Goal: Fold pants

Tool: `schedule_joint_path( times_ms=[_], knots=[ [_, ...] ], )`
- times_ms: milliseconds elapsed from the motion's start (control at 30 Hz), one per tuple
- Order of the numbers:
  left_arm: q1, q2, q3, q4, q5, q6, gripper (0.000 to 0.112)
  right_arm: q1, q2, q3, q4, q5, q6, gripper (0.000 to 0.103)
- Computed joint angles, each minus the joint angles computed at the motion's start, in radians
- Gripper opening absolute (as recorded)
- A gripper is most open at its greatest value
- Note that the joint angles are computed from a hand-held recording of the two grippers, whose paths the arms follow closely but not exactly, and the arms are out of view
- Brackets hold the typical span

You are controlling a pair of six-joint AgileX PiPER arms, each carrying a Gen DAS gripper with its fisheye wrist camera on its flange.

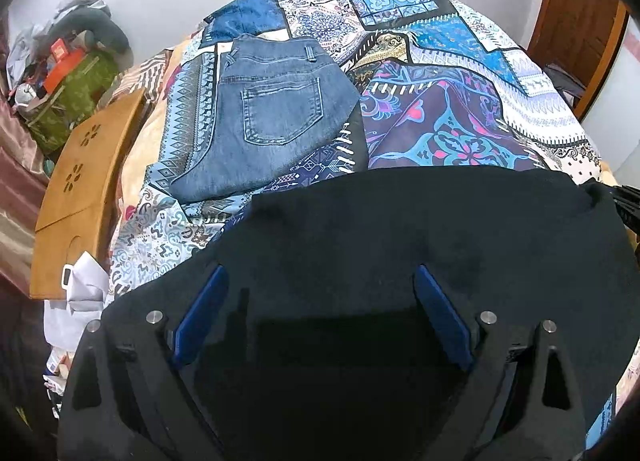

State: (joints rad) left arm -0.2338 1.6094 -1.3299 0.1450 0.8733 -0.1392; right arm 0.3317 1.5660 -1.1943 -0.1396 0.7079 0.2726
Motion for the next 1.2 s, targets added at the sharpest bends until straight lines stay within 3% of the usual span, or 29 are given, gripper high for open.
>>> schedule_joint_path(
  times_ms=[233, 400, 467, 600, 667, 733, 767, 867, 1000, 1067, 1200],
  knots=[
    [0.020, -0.001, 0.010, -0.042, -0.013, 0.012, 0.096, -0.016, -0.132, 0.072, -0.161, -0.027, 0.195, 0.007],
    [0.033, -0.005, 0.023, -0.061, -0.023, 0.006, 0.100, -0.003, -0.068, 0.039, -0.218, 0.044, 0.241, 0.002],
    [0.038, -0.004, 0.022, -0.069, -0.021, 0.012, 0.100, -0.048, -0.033, 0.014, -0.123, 0.086, 0.169, 0.002],
    [0.037, -0.003, 0.020, -0.069, -0.018, 0.012, 0.100, -0.156, -0.150, 0.053, 0.122, 0.104, 0.036, 0.006],
    [0.027, -0.004, 0.014, -0.044, -0.008, -0.002, 0.100, -0.191, -0.231, 0.067, 0.210, 0.153, -0.015, 0.024],
    [0.005, -0.017, 0.016, 0.012, 0.000, -0.027, 0.099, -0.172, -0.314, 0.094, 0.204, 0.183, 0.007, 0.041],
    [-0.016, -0.037, 0.029, 0.062, 0.000, -0.051, 0.099, -0.154, -0.349, 0.110, 0.190, 0.186, 0.021, 0.044],
    [-0.045, -0.108, 0.080, 0.120, -0.002, -0.070, 0.099, -0.084, -0.427, 0.134, 0.182, 0.239, 0.050, 0.045],
    [-0.039, -0.195, 0.130, 0.059, 0.021, -0.011, 0.099, 0.100, -0.458, 0.154, 0.125, 0.250, 0.168, 0.046],
    [-0.055, -0.240, 0.174, 0.064, 0.027, -0.009, 0.099, 0.179, -0.441, 0.162, 0.103, 0.214, 0.231, 0.052],
    [-0.061, -0.292, 0.267, 0.051, 0.025, -0.012, 0.100, 0.286, -0.395, 0.209, 0.048, 0.137, 0.359, 0.052]
  ],
)
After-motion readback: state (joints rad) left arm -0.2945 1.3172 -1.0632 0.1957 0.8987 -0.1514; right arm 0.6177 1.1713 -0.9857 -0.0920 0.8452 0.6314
